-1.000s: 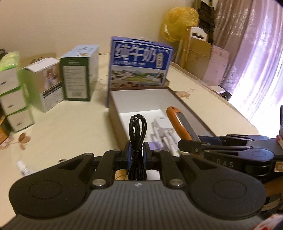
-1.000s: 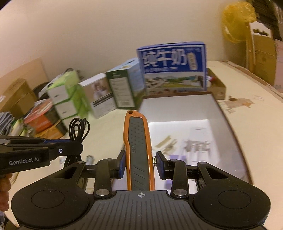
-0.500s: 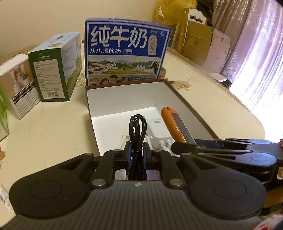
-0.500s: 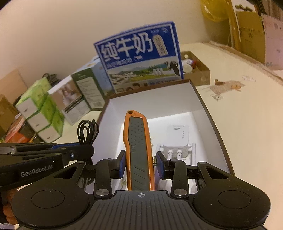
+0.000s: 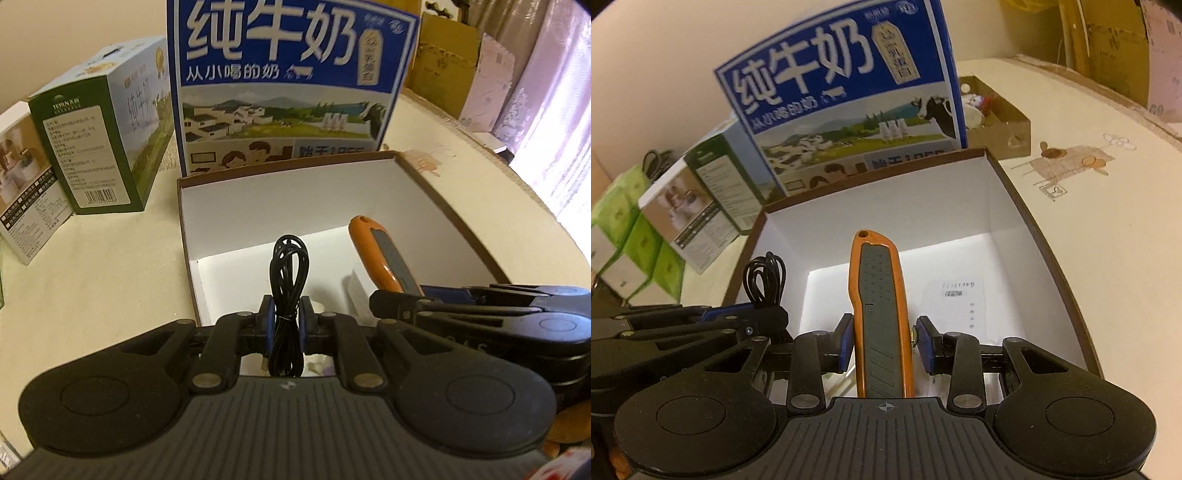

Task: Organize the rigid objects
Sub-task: 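Carry the knife and cable over the shoebox and lower them in, then open both grippers to release the knife and cable and withdraw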

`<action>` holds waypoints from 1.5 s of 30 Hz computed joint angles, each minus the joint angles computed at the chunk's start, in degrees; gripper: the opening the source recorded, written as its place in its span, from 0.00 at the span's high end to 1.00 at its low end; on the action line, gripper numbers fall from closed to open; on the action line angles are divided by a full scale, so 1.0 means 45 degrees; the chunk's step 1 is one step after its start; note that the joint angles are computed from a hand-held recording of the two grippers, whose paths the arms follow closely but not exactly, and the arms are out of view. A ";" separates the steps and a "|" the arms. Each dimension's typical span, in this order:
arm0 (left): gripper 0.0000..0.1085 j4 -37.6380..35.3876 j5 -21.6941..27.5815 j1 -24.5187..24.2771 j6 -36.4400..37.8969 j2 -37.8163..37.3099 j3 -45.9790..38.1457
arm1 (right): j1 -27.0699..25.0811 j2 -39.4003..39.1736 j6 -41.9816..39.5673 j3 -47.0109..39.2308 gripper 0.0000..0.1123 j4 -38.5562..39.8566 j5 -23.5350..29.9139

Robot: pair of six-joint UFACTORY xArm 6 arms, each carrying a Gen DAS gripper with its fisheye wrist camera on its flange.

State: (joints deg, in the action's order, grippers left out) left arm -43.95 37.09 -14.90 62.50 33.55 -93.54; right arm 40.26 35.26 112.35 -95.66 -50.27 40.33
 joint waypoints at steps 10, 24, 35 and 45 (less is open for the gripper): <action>0.78 0.0105 -0.0254 -0.0142 0.0261 0.0732 -0.0775 | -0.0406 0.0452 0.0296 -0.0140 0.71 0.0251 -0.0626; 0.74 -0.0605 -0.0348 0.0006 0.1182 0.0463 -0.0518 | -0.0413 0.0675 0.0386 -0.0501 0.70 0.0321 -0.0415; 0.64 -0.1616 0.0099 0.0287 0.2595 -0.0239 0.0365 | 0.0101 -0.0220 0.2382 0.0080 0.61 -0.1877 0.0703; 0.60 -0.2305 0.0611 0.0684 0.3472 -0.1437 0.1638 | 0.1203 -0.1087 0.2491 0.0797 0.46 -0.1767 0.1819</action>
State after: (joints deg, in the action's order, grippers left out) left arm -54.32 39.84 -11.82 78.12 27.08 -86.17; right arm 45.67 30.36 123.56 -92.08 -58.22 48.51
